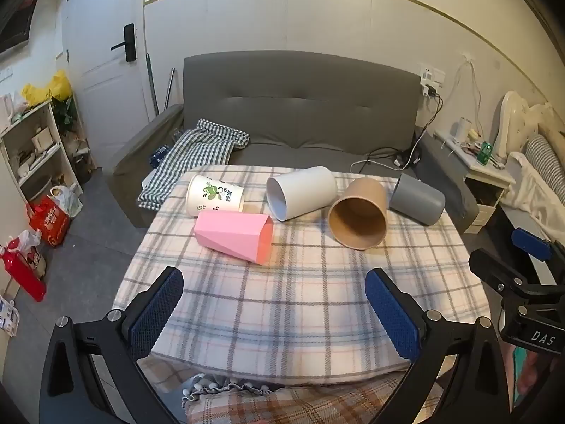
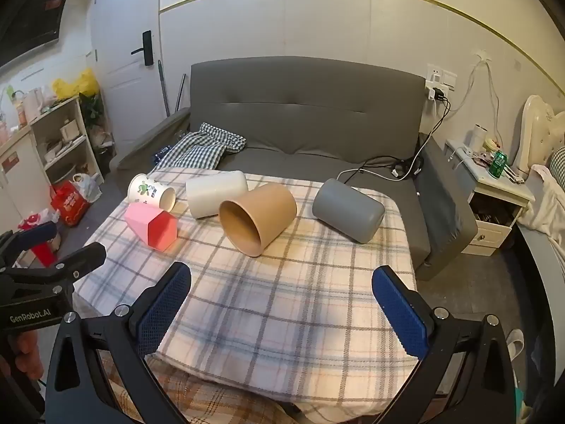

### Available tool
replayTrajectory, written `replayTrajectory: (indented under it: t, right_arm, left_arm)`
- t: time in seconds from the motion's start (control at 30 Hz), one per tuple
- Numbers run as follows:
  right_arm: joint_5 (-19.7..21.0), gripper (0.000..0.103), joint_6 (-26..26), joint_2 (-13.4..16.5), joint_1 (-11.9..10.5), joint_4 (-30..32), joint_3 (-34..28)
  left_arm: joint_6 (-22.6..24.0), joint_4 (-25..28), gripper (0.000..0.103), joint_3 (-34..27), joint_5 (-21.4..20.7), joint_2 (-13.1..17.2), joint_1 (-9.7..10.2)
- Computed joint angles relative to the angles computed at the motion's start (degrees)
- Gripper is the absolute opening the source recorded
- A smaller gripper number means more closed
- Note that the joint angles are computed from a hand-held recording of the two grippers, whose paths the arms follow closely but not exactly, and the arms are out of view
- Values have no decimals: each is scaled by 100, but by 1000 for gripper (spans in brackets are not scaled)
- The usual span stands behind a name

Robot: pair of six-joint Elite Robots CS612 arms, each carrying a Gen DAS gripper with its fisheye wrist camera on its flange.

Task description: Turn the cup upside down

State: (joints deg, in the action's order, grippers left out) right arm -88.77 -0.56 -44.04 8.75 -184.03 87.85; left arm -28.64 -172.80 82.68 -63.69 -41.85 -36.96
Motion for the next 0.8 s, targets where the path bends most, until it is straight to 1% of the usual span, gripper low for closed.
replayTrajectory:
  t: [0.03, 0.1, 0.2, 0.43, 0.8]
  right_arm:
    - [0, 103, -10, 0, -1, 8, -2]
    - [22, 103, 6, 3, -6, 0, 0]
    - [51, 103, -2, 7, -17, 18, -5]
    - [43, 103, 6, -18, -25, 55, 1]
    - [103, 103, -22, -30, -64, 40, 51]
  left_arm:
    - [-58, 70, 103, -3, -4, -11, 1]
    - [-68, 45, 103, 4, 27, -11, 4]
    - [-91, 39, 103, 20, -39, -23, 24]
    - [10, 22, 103, -3, 21, 22, 18]
    - [-10, 39, 103, 26, 158, -19, -27]
